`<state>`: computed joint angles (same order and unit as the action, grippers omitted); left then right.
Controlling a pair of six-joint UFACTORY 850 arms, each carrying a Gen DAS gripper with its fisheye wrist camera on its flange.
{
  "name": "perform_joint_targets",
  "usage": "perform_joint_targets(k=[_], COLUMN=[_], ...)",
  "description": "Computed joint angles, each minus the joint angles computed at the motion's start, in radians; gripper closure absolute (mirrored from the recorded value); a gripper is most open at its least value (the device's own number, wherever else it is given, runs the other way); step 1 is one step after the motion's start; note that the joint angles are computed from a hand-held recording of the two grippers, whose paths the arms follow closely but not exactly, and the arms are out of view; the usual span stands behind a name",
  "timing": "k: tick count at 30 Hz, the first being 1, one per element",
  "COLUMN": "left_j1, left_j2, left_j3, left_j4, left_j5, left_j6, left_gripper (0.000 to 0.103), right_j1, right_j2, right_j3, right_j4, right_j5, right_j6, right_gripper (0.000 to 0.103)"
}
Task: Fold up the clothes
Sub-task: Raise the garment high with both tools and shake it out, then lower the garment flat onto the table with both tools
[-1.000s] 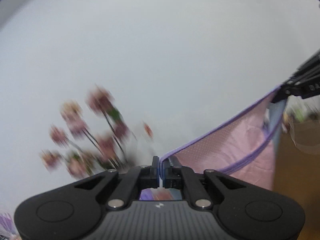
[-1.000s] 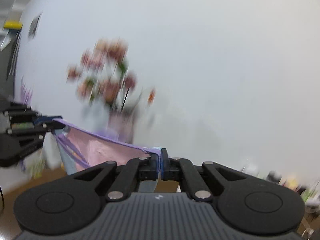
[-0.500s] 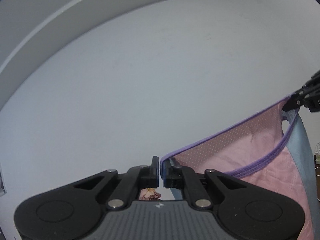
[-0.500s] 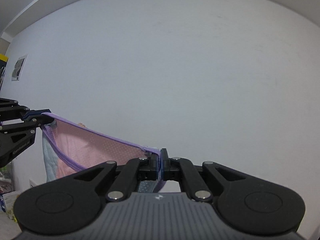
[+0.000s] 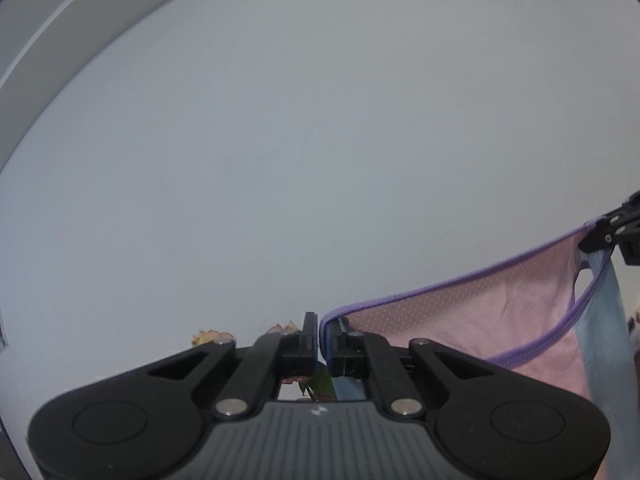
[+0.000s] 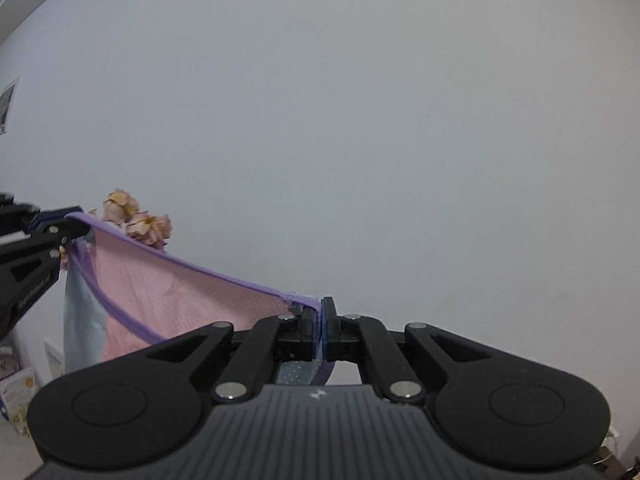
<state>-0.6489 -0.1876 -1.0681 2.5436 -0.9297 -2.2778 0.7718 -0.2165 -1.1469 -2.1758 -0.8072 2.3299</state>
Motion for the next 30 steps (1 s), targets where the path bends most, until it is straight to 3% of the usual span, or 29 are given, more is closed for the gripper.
perform_joint_targets(k=[7,10,16,20,23,26,28,30], left_j1=[0.012,0.004,-0.033,-0.097,-0.173,-0.266,-0.268,-0.302], left_j2=[-0.079,-0.076,-0.048,-0.036,-0.046,-0.075,-0.066,-0.075], left_j3=[-0.087,-0.051,0.169,0.352,0.476,0.588,0.725,0.769], left_j4=[0.068,0.104,0.17,0.195,0.209,0.188,0.202,0.206], left_j5=[-0.138,-0.196,-0.321,-0.338,-0.329,-0.33,-0.352,-0.293], left_j6=[-0.126,-0.145,-0.136,-0.133,-0.184,-0.256,-0.335,-0.367], left_gripper=[0.1,0.1,0.1,0.1,0.1,0.1,0.1,0.1], right_j1=[-0.031,-0.029,-0.047,-0.057,0.027,0.147,0.228,0.298], right_j2=[-0.089,-0.094,-0.071,-0.061,-0.048,0.026,0.044,-0.007], right_j3=[-0.091,-0.081,0.075,0.252,0.407,0.587,0.683,0.713], right_j4=[-0.15,-0.2,-0.35,-0.463,-0.417,-0.309,-0.237,-0.173], right_j5=[-0.106,-0.153,-0.159,-0.179,-0.229,-0.22,-0.211,-0.203], right_j6=[0.164,0.188,0.289,0.369,0.39,0.392,0.409,0.442], right_gripper=[0.102,0.102,0.102,0.102,0.102,0.102,0.102,0.102])
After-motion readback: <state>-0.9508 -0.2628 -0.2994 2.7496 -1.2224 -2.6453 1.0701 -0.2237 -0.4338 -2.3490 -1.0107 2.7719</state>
